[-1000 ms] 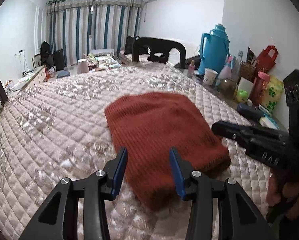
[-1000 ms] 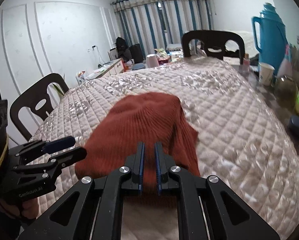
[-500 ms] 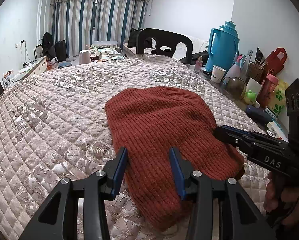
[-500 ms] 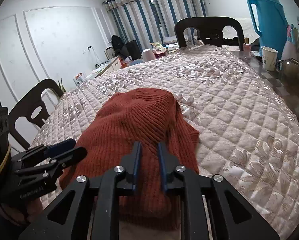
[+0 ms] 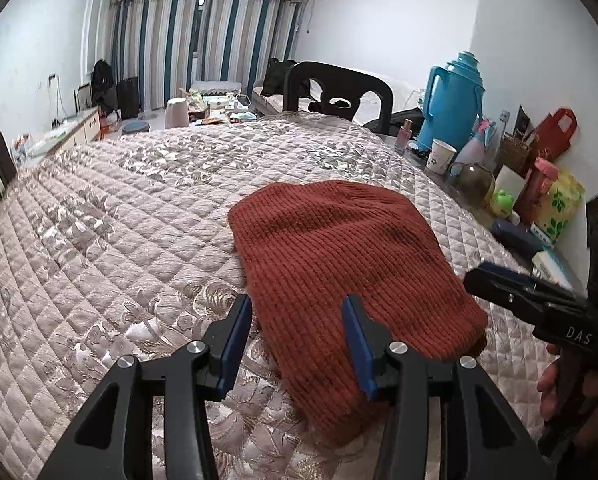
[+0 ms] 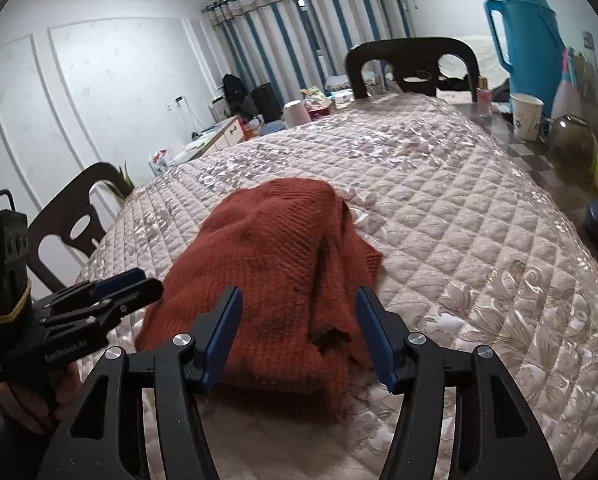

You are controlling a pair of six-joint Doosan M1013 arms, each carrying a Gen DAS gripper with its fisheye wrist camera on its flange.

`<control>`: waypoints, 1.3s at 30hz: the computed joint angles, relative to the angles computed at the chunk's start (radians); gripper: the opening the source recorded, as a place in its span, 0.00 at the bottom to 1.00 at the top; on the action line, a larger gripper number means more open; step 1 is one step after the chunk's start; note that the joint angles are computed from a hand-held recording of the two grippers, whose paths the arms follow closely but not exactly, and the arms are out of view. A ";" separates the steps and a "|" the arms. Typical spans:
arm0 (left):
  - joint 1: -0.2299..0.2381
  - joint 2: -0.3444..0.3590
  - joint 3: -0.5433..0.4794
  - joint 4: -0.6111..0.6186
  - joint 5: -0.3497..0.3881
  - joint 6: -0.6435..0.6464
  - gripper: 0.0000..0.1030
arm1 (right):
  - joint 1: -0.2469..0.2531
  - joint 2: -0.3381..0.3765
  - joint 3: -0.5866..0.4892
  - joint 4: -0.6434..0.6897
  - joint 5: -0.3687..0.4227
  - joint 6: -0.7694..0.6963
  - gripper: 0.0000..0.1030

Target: Fold small clothes

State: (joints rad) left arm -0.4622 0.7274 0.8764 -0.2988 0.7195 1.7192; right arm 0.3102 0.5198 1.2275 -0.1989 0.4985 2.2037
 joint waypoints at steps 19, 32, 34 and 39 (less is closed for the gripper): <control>0.055 0.142 -0.175 -0.365 0.219 0.017 0.71 | -0.107 0.050 0.008 0.826 0.011 -0.531 0.66; 0.079 0.067 -0.102 -0.366 0.104 0.103 0.50 | -0.067 0.063 -0.057 0.947 0.006 -0.672 0.40; 0.093 0.056 -0.090 -0.357 0.078 0.098 0.50 | -0.055 0.083 -0.095 0.956 0.019 -0.691 0.40; 0.139 0.032 -0.059 -0.301 0.015 0.053 0.50 | -0.018 0.178 -0.262 0.962 0.081 -0.714 0.40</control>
State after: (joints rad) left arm -0.3229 0.7598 0.8171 -0.5993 0.7350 1.7724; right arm 0.2921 0.6979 0.9656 0.7632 0.5793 1.4899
